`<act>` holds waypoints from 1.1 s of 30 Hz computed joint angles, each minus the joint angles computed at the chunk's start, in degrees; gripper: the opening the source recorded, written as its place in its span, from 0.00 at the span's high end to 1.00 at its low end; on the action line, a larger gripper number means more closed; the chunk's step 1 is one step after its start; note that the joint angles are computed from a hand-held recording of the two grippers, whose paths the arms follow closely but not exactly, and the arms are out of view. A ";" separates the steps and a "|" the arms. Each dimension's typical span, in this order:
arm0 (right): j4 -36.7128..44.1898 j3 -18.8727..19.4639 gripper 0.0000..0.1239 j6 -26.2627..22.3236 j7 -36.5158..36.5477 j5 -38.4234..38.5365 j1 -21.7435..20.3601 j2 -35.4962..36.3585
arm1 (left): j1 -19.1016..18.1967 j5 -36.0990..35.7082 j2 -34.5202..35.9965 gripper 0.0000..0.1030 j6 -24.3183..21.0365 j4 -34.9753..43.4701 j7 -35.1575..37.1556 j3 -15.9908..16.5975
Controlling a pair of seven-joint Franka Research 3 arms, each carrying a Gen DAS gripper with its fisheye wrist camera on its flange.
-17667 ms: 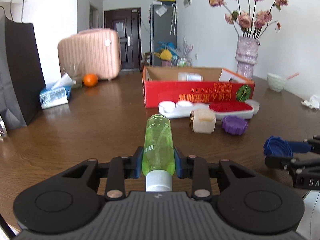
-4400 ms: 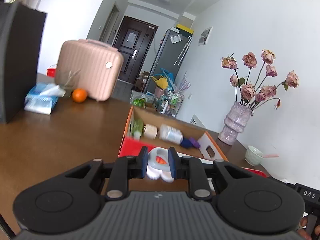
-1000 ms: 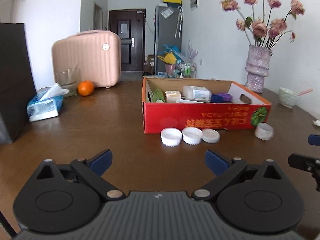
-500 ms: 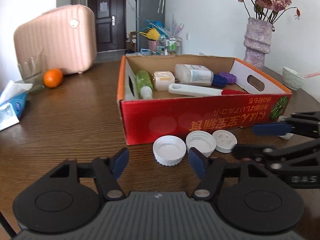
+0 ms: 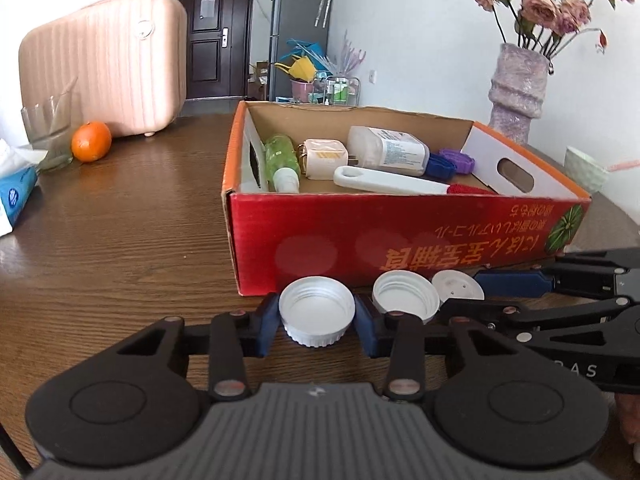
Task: Organize rigid objects
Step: 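Grasp a white bottle cap with the left gripper while the right grasps the flat white lid, then carry the white cap and flat lid into the red box and release both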
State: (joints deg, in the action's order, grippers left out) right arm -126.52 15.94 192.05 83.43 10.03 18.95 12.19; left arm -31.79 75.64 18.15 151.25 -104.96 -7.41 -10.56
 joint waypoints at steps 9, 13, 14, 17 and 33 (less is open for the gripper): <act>-0.45 11.79 0.70 1.73 8.87 -9.68 -13.72 1.32 | -4.38 1.11 -1.43 0.60 -14.94 -0.14 -3.71 -1.49; -4.07 -0.73 0.70 5.41 -2.71 4.89 1.88 -2.57 | -5.23 1.97 -6.21 0.60 -17.90 -4.24 -7.53 -3.90; -5.83 -2.14 0.70 5.89 -1.10 4.07 3.43 -4.15 | -5.51 2.13 -7.51 0.60 -19.20 -5.33 -8.78 -4.74; -12.14 -2.82 0.70 8.29 4.99 0.63 4.34 -9.46 | -5.94 1.22 -10.86 0.60 -21.91 -7.99 -11.74 -7.40; -39.67 8.63 0.70 14.54 -0.28 25.51 8.18 -40.61 | -11.40 2.47 -16.89 0.60 -33.45 -10.66 -13.87 -16.60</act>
